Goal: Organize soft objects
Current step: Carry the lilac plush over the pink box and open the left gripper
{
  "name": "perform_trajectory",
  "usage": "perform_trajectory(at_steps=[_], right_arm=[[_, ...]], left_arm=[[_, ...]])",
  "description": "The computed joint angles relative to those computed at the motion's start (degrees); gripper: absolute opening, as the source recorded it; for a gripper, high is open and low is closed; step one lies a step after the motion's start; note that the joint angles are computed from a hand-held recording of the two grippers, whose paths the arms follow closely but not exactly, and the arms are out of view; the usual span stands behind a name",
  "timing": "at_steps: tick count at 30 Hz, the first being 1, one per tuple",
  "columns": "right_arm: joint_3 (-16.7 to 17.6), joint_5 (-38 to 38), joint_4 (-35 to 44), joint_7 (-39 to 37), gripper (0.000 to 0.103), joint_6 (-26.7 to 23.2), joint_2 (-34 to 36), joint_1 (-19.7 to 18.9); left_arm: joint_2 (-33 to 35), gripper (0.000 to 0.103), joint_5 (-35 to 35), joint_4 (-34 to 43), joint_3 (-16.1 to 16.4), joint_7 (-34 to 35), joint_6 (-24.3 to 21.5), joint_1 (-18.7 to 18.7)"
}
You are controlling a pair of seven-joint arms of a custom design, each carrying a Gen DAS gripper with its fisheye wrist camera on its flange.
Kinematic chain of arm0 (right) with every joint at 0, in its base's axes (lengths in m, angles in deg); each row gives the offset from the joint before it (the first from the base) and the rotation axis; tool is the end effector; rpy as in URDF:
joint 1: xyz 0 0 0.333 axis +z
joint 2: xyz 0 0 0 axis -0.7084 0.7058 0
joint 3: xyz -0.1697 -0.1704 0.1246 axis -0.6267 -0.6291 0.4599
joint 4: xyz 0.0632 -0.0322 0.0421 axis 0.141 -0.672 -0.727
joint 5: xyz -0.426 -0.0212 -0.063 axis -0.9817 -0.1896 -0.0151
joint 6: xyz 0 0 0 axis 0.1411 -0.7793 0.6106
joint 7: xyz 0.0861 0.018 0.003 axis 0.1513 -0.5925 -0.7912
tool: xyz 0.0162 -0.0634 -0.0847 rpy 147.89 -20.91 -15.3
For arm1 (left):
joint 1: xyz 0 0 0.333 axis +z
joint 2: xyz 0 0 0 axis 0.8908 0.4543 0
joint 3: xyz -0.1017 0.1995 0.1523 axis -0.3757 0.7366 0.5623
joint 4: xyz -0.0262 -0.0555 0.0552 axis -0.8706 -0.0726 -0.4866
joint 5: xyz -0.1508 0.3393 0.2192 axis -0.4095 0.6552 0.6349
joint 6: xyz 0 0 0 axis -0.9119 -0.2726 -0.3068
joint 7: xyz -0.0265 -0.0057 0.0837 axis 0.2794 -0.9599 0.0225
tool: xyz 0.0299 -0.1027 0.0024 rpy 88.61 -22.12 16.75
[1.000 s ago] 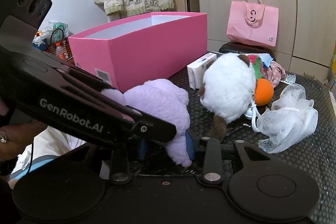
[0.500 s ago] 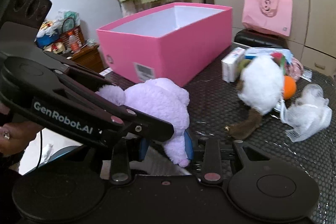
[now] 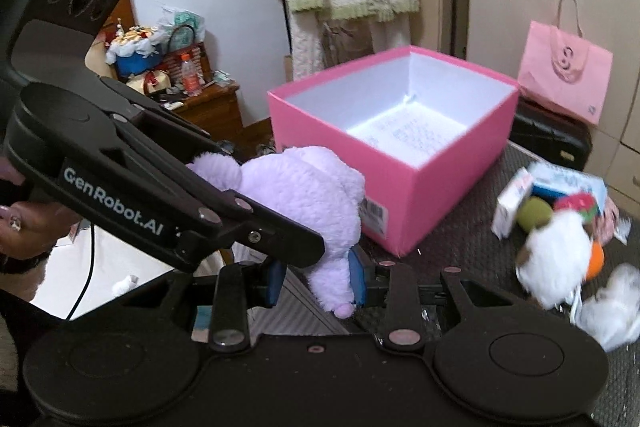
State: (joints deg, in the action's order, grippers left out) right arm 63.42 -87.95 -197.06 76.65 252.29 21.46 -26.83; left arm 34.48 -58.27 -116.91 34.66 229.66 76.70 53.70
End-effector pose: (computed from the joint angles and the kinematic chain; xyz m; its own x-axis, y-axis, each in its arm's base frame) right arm 0.3967 0.2043 0.5025 0.2413 -0.9649 -0.1036 -0.6310 -0.0749 -0.7721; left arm 0.5134 -0.1313 0.5441 -0.7819 -0.5747 0.2416 -0.5751 0.5156 -0.6351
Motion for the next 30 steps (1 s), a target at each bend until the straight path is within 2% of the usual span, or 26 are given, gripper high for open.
perform_trajectory(at_steps=[5,8,16,24,26,30], right_arm=[[-3.31,2.40,4.28,-3.65,0.037,-0.84,3.69,2.36],[-3.76,3.41,6.57,-5.10,0.037,-1.19,5.72,2.06],[-1.05,-0.45,12.62,-4.83,0.037,-0.09,11.62,-3.84],[3.43,-13.75,21.11,1.88,0.037,1.62,21.07,-13.59],[3.09,-16.65,24.08,3.36,0.037,0.47,23.86,-14.44],[0.77,-20.02,29.79,5.01,0.037,-3.49,28.68,-13.61]], left_arm=[[3.03,0.055,1.41,4.99,0.21,0.02,-2.41,0.88],[5.88,0.055,1.24,8.75,0.03,-0.03,-3.87,1.57],[15.05,0.055,-2.33,18.77,-2.02,1.19,-4.24,3.50],[30.33,0.055,-3.73,34.69,-6.89,-2.25,-4.40,6.25],[34.62,0.055,-3.03,39.40,-8.40,-3.45,-4.60,6.81],[45.34,0.055,-0.04,52.19,-11.34,-8.77,-7.24,7.44]])
